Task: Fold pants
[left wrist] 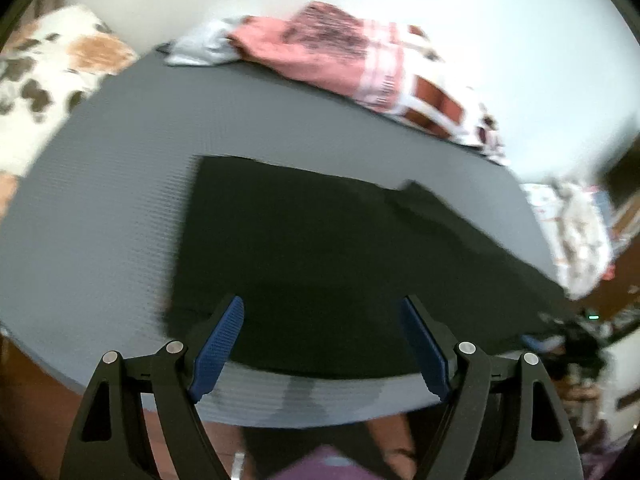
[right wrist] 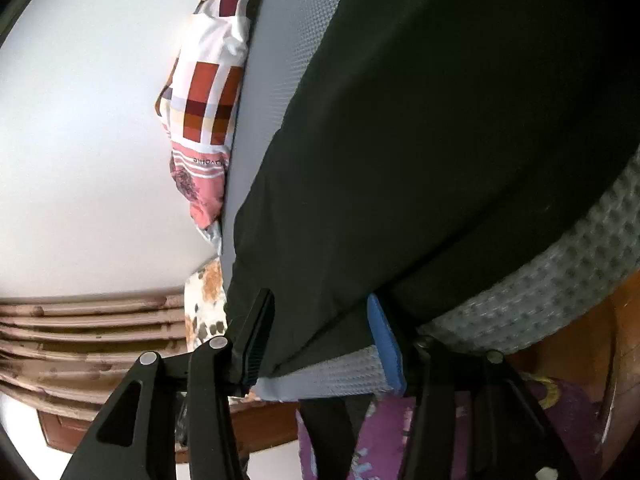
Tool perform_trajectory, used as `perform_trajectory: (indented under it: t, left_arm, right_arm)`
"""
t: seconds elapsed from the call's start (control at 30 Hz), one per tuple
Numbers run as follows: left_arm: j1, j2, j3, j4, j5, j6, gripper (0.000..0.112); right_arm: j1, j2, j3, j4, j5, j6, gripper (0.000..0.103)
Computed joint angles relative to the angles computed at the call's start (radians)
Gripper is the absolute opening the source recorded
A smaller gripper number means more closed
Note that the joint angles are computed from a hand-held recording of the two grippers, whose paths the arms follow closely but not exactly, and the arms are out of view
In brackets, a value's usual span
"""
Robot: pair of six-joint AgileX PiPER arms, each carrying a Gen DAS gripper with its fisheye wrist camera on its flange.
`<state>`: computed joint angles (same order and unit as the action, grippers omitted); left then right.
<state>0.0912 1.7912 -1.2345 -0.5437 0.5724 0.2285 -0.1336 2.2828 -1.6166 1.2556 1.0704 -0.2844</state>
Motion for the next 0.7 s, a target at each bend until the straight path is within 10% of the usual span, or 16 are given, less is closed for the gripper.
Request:
perform_trajectory:
  t: [0.37,0.5,0.7]
  left_arm:
    - [-0.14,0.076,-0.028,-0.082,0.002,0.077,0.079]
    - [-0.147,0.072,-0.009,-0.079,-0.023,0.088,0.079]
    - [-0.138,0.094,-0.025,-0.031,-0.003,0.031,0.079]
  right_arm:
    - [0.074,-0.039,0.023,-0.032,-0.167,0.081,0.053]
    - [0.101,0.019,-0.07,-0.124,-0.131,0.149,0.008]
    - [0.066,0.0,-0.021,-0.052,-0.074,0.086,0.006]
